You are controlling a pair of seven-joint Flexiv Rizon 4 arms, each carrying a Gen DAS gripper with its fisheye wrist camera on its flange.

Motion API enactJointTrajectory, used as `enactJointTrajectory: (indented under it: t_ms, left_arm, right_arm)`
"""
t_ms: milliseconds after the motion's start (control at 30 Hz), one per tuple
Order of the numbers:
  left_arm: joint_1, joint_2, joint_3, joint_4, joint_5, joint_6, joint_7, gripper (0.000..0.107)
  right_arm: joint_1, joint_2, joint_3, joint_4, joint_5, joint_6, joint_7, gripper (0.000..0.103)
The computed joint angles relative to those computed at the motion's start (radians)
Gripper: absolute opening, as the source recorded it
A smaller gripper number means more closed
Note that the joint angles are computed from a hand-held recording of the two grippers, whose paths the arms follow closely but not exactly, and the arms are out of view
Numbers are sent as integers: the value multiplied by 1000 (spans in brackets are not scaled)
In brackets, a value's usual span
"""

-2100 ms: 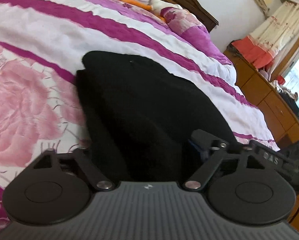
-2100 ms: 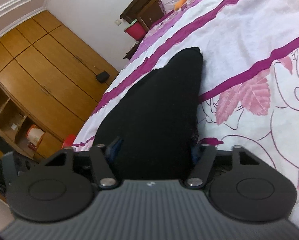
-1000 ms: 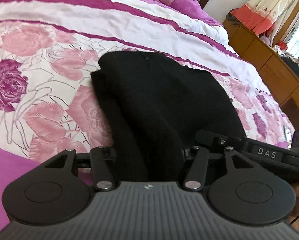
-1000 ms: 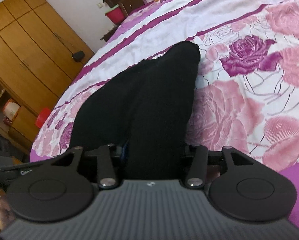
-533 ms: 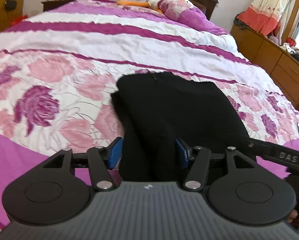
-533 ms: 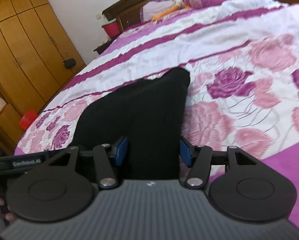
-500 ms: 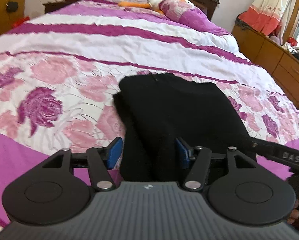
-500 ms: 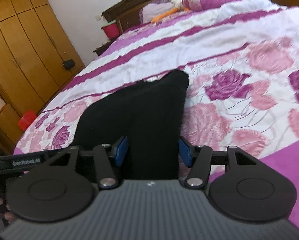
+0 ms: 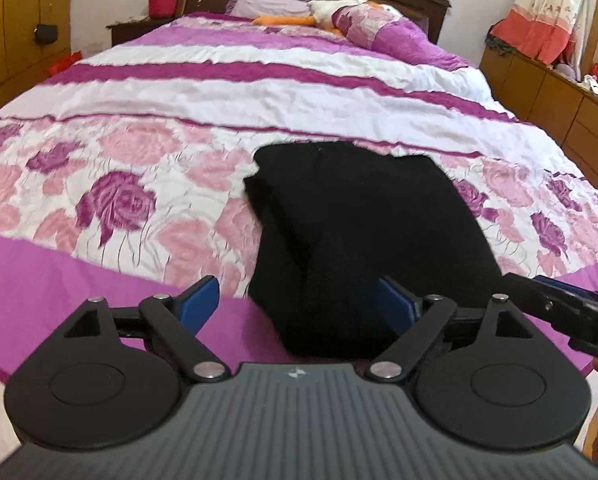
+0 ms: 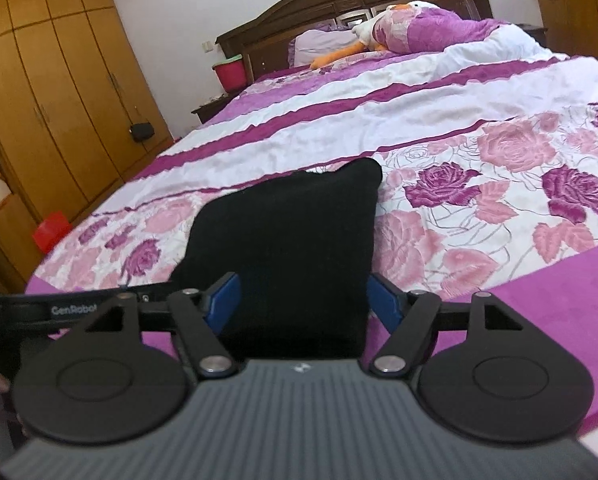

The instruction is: Fold small clothes

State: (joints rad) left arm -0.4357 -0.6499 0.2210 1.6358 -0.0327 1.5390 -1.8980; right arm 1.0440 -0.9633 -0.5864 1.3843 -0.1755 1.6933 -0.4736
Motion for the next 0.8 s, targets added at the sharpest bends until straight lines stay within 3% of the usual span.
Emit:
enactJointTrajectory:
  t_ms: [133, 233, 367, 533, 667, 800]
  left_arm:
    - [-25, 2, 26, -1, 3, -86, -35, 90]
    - [-49, -5, 56, -7, 52, -107, -82, 90]
    - [-19, -8, 11, -4, 85, -118, -75, 91]
    - [-50, -40, 50, -48, 132, -160, -119, 92]
    - [-41, -55, 35, -76, 159, -205, -137, 92]
    - [-55, -73, 52, -111, 206, -238, -172, 92]
  right_arm:
    - [59, -7, -69, 40, 4, -27, 22, 83]
    - [69, -4, -72, 57, -9, -45, 39, 83]
    - [49, 4, -34, 54, -50, -85, 57, 83]
    - [-2, 12, 52, 31, -132, -164, 78, 83]
    - [-39, 5, 105, -7, -186, -257, 104, 83]
    - [-68, 0, 137, -14, -223, -261, 143, 83]
